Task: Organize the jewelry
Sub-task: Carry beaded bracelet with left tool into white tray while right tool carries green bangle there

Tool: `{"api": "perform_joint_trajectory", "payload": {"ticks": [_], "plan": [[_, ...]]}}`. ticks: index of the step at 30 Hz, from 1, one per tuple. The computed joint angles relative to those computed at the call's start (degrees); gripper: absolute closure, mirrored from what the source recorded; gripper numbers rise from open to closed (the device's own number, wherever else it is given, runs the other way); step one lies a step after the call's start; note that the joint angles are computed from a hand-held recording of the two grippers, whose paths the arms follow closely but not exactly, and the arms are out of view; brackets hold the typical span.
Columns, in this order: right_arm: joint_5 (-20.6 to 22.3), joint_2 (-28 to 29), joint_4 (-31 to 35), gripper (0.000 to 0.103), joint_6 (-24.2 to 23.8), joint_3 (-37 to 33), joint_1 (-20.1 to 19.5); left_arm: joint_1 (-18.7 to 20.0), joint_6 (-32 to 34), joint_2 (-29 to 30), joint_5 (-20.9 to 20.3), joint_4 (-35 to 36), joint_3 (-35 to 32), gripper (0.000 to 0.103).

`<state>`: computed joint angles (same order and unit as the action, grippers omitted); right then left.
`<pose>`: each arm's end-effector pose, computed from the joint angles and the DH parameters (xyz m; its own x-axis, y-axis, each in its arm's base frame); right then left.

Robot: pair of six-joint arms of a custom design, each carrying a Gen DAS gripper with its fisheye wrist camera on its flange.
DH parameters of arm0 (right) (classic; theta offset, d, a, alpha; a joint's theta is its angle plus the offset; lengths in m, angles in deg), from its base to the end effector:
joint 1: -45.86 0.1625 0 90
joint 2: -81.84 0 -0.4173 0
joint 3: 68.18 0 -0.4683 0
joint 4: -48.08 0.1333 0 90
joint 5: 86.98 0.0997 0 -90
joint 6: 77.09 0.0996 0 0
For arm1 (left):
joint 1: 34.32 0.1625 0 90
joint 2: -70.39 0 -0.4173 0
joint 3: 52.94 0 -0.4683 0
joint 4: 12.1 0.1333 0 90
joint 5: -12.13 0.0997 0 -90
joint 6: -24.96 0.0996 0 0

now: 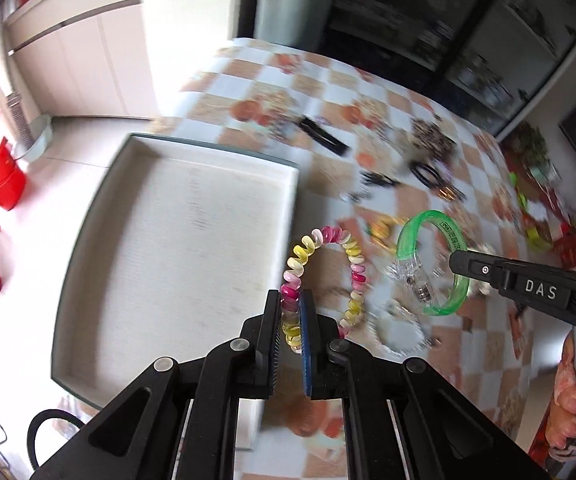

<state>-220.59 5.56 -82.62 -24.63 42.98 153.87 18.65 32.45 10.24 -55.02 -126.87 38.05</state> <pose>0.2437 -0.5408 0.2385 -0.6766 0.6543 0.3377 0.3757 0.7012 -0.6059 -0.2838 -0.6618 0.1826 -0.6268 0.6862 -0.3691 0.6864 0.7105 0.1552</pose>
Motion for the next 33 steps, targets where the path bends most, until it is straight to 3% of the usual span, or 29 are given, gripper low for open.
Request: {"api": "perform_joint_trajectory", "payload": {"ticks": [6, 11, 18, 26, 33], "plan": [[2.6, 11.3, -4.5, 0.096, -10.1, -11.4, -1.4, 4.2, -0.5, 5.4, 3.9, -1.7, -7.2, 0.091], [4.5, 19.1, -4.2, 0.097, -14.2, -19.6, -3.1, 6.6, -0.5, 9.8, 6.1, -2.8, -11.6, 0.091], [4.6, 25.2, -2.1, 0.097, -14.9, -25.7, -5.5, 8.6, 0.5, 13.4, 8.5, -3.2, -13.9, 0.091], [4.8, 26.9, 1.1, 0.096, -13.6, -27.1, -7.1, 8.2, 2.4, 14.1, 13.6, -5.0, -12.1, 0.091], [7.0, 26.9, 0.1, 0.095, -13.9, -26.5, -8.2, 7.3, 3.7, 13.8, 17.5, -6.5, -10.3, 0.091]]}}
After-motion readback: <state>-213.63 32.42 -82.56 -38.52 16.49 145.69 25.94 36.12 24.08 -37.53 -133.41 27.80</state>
